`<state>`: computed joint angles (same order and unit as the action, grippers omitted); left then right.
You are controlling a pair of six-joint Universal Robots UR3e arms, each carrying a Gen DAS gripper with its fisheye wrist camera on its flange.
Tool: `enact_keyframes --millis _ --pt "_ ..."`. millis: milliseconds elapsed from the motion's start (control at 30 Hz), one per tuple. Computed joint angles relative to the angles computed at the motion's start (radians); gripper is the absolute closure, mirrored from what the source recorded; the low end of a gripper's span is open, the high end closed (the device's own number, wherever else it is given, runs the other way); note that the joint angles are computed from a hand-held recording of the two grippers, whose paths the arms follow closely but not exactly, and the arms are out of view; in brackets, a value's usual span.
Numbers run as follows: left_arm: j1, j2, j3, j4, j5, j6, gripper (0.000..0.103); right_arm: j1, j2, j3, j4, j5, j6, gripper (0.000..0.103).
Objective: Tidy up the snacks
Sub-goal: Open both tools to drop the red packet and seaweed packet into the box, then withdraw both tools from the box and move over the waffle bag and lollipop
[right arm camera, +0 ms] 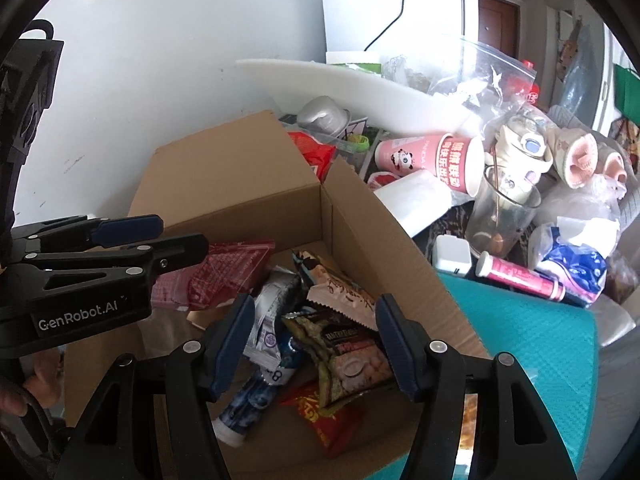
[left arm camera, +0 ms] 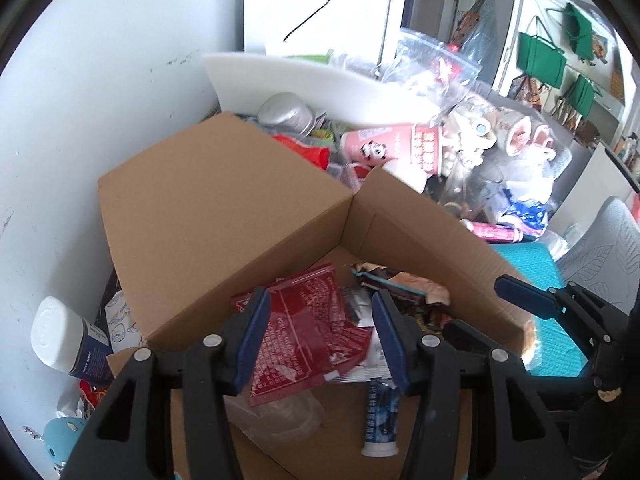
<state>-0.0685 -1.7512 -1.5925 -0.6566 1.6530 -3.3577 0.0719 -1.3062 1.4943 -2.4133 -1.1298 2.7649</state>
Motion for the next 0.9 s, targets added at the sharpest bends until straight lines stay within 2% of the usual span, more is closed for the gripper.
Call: enact_keyframes --millis 433,900 --pt "-0.093 0.143 -0.081 0.109 -0.032 0.021 0.051 -0.147 -0.248 0.189 -0.045 0.077 0.011 0.038" --pt "-0.271 0.031 0.003 0.124 -0.058 0.029 0.051 -0.396 -0.524 0.394 0.033 0.123 -0.055 0.030"
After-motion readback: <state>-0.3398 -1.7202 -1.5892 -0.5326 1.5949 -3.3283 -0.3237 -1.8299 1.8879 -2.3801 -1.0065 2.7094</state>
